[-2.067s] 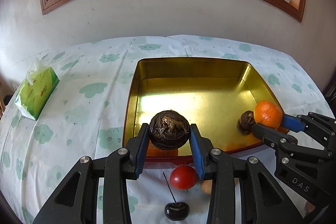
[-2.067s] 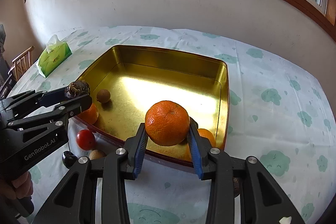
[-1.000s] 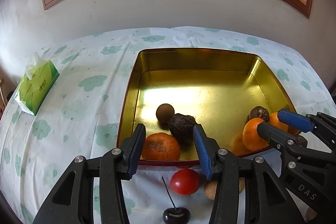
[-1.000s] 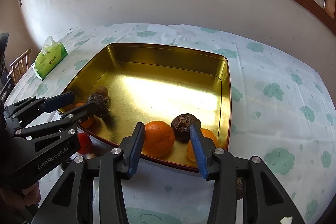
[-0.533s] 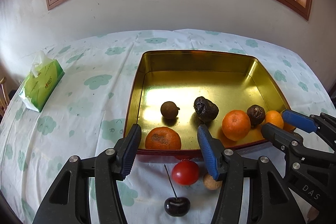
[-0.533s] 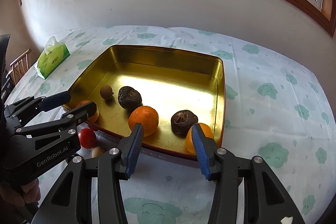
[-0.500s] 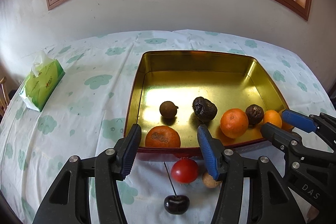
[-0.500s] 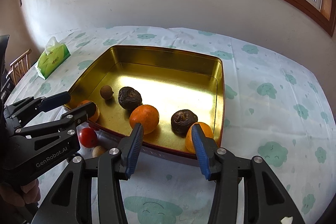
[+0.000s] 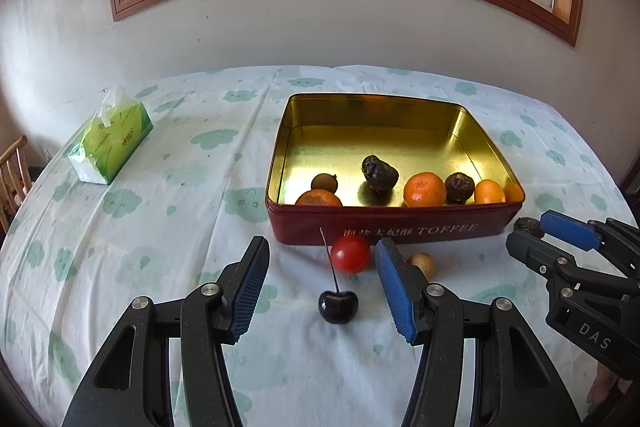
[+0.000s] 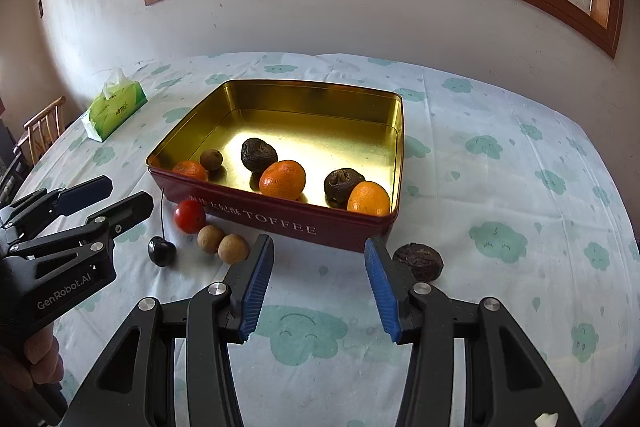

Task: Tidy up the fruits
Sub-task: 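Withdraw both open tools from the tin toward the remaining fruits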

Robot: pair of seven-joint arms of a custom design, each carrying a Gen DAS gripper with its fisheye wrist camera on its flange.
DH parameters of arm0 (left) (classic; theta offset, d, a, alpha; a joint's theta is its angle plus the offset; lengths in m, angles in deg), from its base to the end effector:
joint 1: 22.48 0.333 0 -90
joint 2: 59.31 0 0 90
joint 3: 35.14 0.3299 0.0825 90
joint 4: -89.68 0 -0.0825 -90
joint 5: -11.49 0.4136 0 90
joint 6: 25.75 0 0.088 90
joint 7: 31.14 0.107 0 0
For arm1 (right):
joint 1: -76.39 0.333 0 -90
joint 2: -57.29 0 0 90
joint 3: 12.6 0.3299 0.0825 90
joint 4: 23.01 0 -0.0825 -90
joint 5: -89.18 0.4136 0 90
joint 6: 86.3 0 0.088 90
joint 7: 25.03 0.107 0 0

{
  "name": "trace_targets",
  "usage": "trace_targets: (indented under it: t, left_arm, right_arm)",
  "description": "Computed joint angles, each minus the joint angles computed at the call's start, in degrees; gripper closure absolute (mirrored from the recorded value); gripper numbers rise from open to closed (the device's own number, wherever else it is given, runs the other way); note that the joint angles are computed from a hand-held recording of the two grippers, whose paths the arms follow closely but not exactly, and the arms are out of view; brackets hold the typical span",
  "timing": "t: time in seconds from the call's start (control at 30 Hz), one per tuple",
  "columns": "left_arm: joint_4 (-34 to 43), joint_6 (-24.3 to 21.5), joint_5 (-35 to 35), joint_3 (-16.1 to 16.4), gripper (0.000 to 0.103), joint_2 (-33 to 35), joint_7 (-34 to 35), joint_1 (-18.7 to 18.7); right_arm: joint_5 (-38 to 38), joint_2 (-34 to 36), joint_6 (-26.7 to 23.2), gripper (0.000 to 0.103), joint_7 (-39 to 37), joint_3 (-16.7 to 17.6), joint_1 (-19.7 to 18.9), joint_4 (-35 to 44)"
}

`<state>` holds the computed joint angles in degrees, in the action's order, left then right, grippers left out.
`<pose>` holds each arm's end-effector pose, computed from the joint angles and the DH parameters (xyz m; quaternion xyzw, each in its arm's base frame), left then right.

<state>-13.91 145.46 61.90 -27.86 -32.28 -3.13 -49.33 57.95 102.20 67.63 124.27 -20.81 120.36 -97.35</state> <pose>0.6473 -0.2987 0.3385 -0.6119 0.6922 -0.2882 0.2518 0.6370 0.5221 0.3388 -0.6860 0.6307 -0.2130 0.2936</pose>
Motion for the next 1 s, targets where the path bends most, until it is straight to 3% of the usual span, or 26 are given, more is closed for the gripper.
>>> trace_targets:
  t: [0.2,0.5,0.77,1.0]
  left_arm:
    - [-5.8,1.0,5.6,2.3,0.046,-3.2,-6.5,-2.0]
    - [-12.0,0.2,12.1,-0.9,0.046,-5.9,-13.7,1.3]
    - [-12.9,0.3,12.5,-4.1,0.046,-5.8,-14.1,4.3]
    - [-11.5,0.4,11.5,-4.2,0.046,-4.4,-11.9,3.9]
  right_arm:
    - [-3.3,-4.8,1.8,0.058,5.1,-1.5,2.2,-8.6]
    - [-8.0,-9.2,2.0,0.058,11.5,-0.8,2.3,-16.9]
    - [-9.1,-10.8,3.2,0.058,14.9,0.5,0.7,-20.9]
    - [-7.6,-10.2,3.2,0.058,14.4,1.6,-1.1,-21.1]
